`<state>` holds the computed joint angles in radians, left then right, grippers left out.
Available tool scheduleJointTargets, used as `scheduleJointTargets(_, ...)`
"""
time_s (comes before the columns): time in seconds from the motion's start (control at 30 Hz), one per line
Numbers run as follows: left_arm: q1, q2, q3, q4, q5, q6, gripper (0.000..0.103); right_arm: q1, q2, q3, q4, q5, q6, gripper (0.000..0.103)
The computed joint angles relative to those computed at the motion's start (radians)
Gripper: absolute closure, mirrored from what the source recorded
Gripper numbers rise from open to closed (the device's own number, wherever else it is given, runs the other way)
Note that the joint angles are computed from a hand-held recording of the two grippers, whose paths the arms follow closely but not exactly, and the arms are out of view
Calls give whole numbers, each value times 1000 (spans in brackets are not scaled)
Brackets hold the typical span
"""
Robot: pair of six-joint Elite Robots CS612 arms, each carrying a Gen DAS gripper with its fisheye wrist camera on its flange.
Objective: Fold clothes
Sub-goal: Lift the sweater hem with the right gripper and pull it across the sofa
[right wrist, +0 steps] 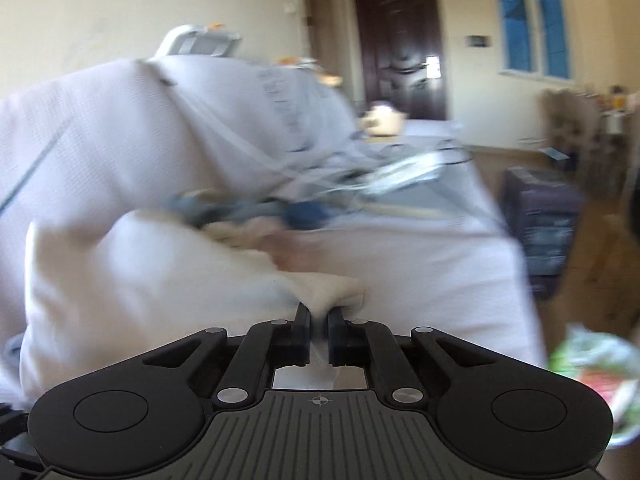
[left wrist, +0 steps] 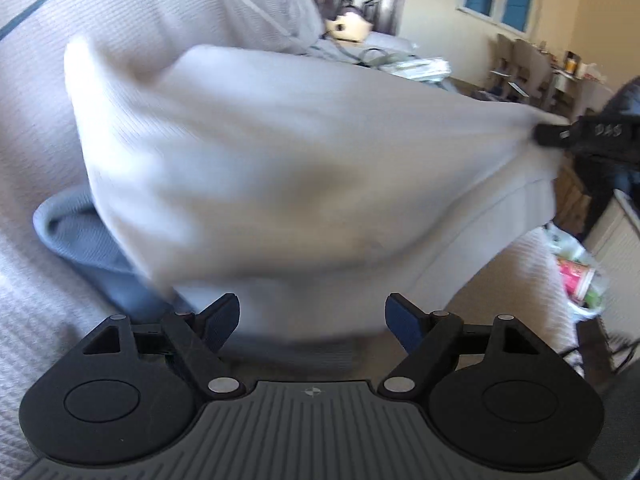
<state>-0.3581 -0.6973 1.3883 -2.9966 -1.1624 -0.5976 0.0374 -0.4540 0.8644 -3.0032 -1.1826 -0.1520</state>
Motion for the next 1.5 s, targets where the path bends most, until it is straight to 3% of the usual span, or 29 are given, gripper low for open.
scheduleJointTargets(0.13, -4, 20, -31, 8, -124, 28, 25, 2, -4, -15, 72, -191, -27, 95)
scheduleJointTargets(0.27, -24, 30, -47, 57, -126, 84, 25, 14, 32, -67, 216, -328, 21, 92)
scheduleJointTargets(0.4, -25, 26, -46, 101, -124, 82, 25, 9, 75, -149, 360, -287, 128, 87)
scheduleJointTargets(0.53, -21, 26, -52, 141, -95, 66, 23, 7, 78, -148, 354, -279, 184, 87)
scheduleJointTargets(0.8, -17, 30, -65, 172, -89, 72, 22, -38, 69, -108, 302, -140, 418, 84)
scheduleJointTargets(0.9, -17, 35, -74, 187, -86, 81, 22, -39, 71, -111, 309, -134, 425, 84)
scheduleJointTargets(1.03, -17, 34, -75, 190, -89, 83, 22, -41, 75, -119, 324, -121, 417, 74)
scheduleJointTargets(1.5, -19, 38, -80, 190, -91, 101, 21, -41, 81, -137, 379, -122, 412, 73)
